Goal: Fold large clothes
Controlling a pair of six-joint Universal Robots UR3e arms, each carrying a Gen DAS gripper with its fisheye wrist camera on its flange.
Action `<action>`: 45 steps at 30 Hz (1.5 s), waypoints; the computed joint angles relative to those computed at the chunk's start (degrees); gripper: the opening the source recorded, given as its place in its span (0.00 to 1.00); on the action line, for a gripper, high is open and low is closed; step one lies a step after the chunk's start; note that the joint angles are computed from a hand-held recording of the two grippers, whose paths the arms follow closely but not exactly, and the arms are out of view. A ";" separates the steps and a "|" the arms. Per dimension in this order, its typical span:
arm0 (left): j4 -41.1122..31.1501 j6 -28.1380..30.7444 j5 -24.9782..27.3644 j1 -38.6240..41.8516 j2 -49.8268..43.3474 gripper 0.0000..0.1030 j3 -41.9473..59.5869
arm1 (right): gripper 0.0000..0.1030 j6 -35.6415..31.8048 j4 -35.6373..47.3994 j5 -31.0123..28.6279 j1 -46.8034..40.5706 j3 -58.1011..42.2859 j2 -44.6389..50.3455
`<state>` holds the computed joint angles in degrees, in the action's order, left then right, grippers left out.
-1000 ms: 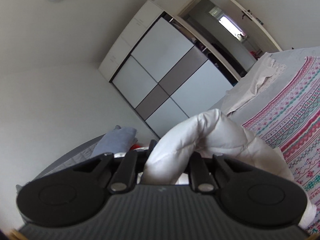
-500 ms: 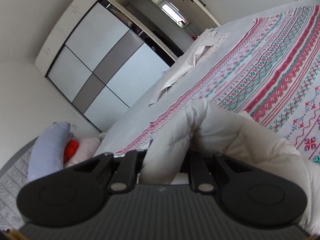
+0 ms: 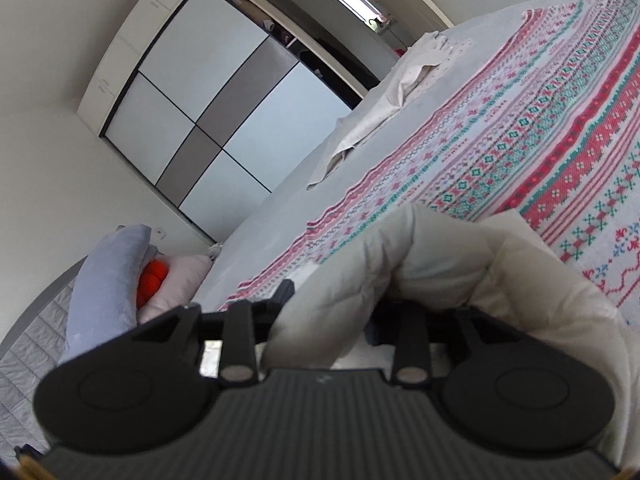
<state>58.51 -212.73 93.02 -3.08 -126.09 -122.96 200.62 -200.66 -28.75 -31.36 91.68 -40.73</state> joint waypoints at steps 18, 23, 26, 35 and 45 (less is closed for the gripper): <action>-41.08 9.16 20.14 0.64 -6.26 0.97 23.33 | 0.54 -27.10 3.48 -49.57 17.98 -6.08 -0.88; -51.22 7.11 23.90 0.04 -9.06 0.97 30.71 | 0.54 -22.44 14.06 -48.06 16.45 -10.52 0.19; -52.11 6.54 23.42 0.48 -9.44 0.98 31.34 | 0.54 -20.84 15.47 -46.73 15.62 -10.91 0.48; -49.27 5.05 13.94 1.97 5.66 0.97 16.40 | 0.65 -22.09 15.65 -41.19 12.20 0.48 -10.73; -56.25 -1.70 12.53 -3.80 32.49 1.00 -3.54 | 0.76 -29.53 21.77 -28.31 -0.14 24.69 -35.36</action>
